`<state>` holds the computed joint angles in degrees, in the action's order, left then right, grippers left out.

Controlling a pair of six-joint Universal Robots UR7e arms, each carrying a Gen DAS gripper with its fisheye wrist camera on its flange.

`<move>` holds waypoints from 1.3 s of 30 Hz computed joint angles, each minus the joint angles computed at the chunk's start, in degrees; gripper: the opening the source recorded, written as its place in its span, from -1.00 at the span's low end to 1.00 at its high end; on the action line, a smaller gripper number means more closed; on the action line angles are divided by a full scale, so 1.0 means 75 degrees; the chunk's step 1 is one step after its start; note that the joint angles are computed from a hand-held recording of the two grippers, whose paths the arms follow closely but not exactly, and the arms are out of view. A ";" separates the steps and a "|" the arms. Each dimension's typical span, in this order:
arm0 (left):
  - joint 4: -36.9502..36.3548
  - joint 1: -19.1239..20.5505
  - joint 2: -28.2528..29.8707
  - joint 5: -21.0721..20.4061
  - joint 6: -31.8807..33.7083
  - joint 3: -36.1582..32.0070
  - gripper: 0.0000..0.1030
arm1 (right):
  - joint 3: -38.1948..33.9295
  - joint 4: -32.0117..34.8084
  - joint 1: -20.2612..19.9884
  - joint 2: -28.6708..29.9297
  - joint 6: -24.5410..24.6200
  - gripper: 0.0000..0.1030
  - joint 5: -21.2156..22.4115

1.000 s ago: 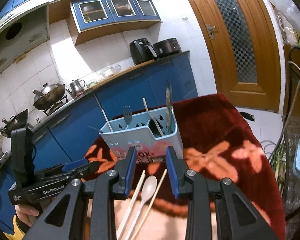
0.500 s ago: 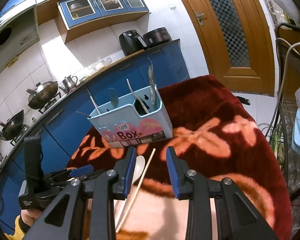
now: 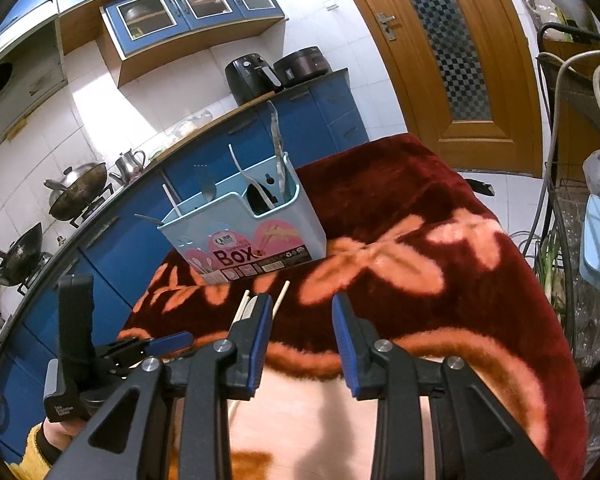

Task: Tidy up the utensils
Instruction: 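Move both open tools back down to the remaining utensils, then grasp a wooden chopstick with the left tool while the right tool grasps another chopstick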

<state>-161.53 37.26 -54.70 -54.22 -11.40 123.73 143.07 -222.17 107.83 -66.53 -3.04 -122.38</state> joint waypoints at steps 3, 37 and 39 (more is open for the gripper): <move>0.0076 0.0049 0.0003 -0.0183 -0.0024 -0.0060 -0.31 | 0.0027 0.0006 -0.0052 -0.0018 0.0018 -0.34 0.0067; 0.3208 0.0588 0.0534 -0.1533 -0.0581 -0.1961 -0.87 | 0.0192 0.0232 -0.0160 -0.0114 0.0144 -0.34 0.0324; 0.2819 0.0690 0.0394 -0.1745 -0.0655 -0.1760 -0.92 | 0.0133 0.0503 -0.0129 -0.0146 0.0171 -0.33 0.0253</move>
